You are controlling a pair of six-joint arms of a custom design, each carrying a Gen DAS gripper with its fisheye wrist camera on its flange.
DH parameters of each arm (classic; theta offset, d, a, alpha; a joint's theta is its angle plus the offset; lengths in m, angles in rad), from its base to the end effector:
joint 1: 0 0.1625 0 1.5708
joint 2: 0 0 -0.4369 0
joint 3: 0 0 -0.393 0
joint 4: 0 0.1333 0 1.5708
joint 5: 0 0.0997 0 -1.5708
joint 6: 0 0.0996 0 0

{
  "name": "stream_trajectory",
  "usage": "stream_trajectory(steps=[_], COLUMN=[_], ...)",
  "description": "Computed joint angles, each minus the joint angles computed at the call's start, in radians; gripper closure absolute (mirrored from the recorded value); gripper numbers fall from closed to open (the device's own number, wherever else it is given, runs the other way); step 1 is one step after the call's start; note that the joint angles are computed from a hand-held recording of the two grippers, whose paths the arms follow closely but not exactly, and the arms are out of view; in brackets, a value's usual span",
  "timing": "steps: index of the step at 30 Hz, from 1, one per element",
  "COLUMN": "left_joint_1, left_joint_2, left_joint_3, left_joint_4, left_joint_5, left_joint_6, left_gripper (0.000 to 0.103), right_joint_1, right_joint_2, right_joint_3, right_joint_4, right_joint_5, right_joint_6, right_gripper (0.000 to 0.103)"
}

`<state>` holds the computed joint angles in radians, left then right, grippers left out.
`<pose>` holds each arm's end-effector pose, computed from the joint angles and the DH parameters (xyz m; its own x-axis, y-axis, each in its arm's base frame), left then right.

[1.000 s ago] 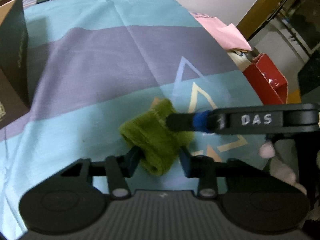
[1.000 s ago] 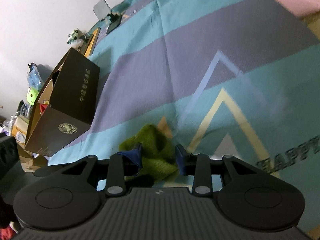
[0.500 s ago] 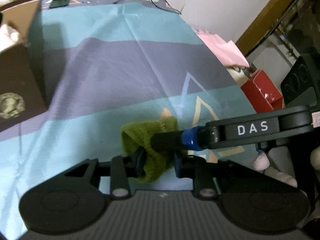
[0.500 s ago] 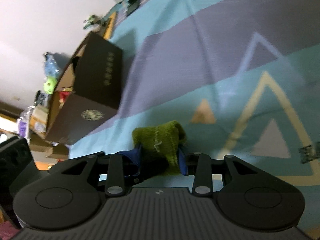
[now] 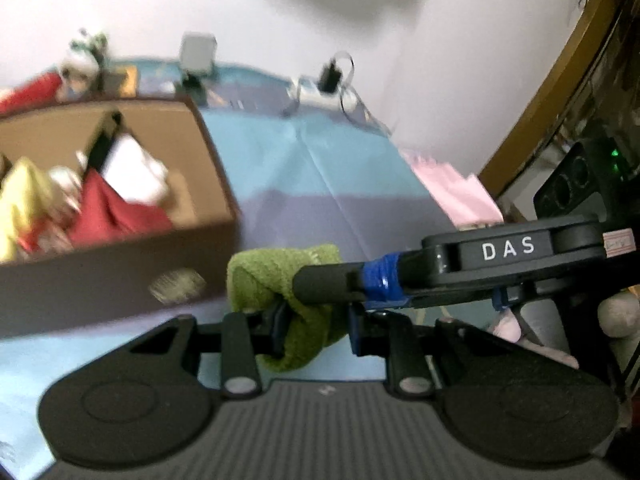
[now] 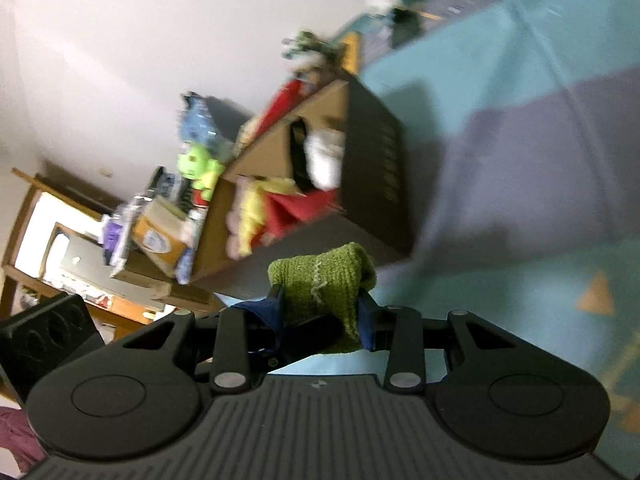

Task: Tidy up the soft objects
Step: 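Carry the green fuzzy cloth into the box and open the right tool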

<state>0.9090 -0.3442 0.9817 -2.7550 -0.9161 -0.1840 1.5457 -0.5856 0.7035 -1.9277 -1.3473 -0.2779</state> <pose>-0.3714 -0.7924 0.0604 -0.9025 0.1104 -0.4163 0.3660 0.7060 -0.6063 0.1334 -0.8779 0.2870 -0.9454 -0.2934 -0.1421 -0.2443 0.9263 -0.2867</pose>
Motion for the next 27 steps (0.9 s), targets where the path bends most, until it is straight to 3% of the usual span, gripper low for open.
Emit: stream_trajectory(steps=[11, 16, 19, 20, 21, 23, 27], left_joint_1=[0.025, 0.066, 0.085, 0.090, 0.093, 0.099, 0.109], left_joint_2=[-0.109, -0.117, -0.091, -0.081, -0.070, -0.067, -0.095], left_joint_3=[0.074, 0.038, -0.017, -0.032, -0.048, -0.052, -0.027], left_joint_4=[-0.176, -0.151, -0.119, -0.119, -0.115, -0.111, -0.040], left_joint_5=[0.094, 0.129, 0.204, 0.227, 0.263, 0.294, 0.289], left_joint_6=[0.155, 0.150, 0.175, 0.192, 0.198, 0.207, 0.141], left_gripper=[0.082, 0.081, 0.071, 0.055, 0.049, 0.049, 0.047], right_joint_1=[0.092, 0.128, 0.140, 0.144, 0.146, 0.152, 0.162], right_joint_2=[0.155, 0.260, 0.310, 0.320, 0.319, 0.298, 0.246], right_joint_3=[-0.184, -0.304, -0.361, -0.368, -0.358, -0.297, -0.172], right_joint_4=[-0.064, -0.136, -0.179, -0.198, -0.221, -0.294, -0.421], right_joint_5=[0.069, 0.004, -0.053, -0.069, -0.080, -0.104, -0.143], right_joint_6=[-0.072, -0.068, -0.047, -0.037, -0.031, -0.023, -0.055], right_gripper=[0.081, 0.081, 0.081, 0.081, 0.081, 0.081, 0.081])
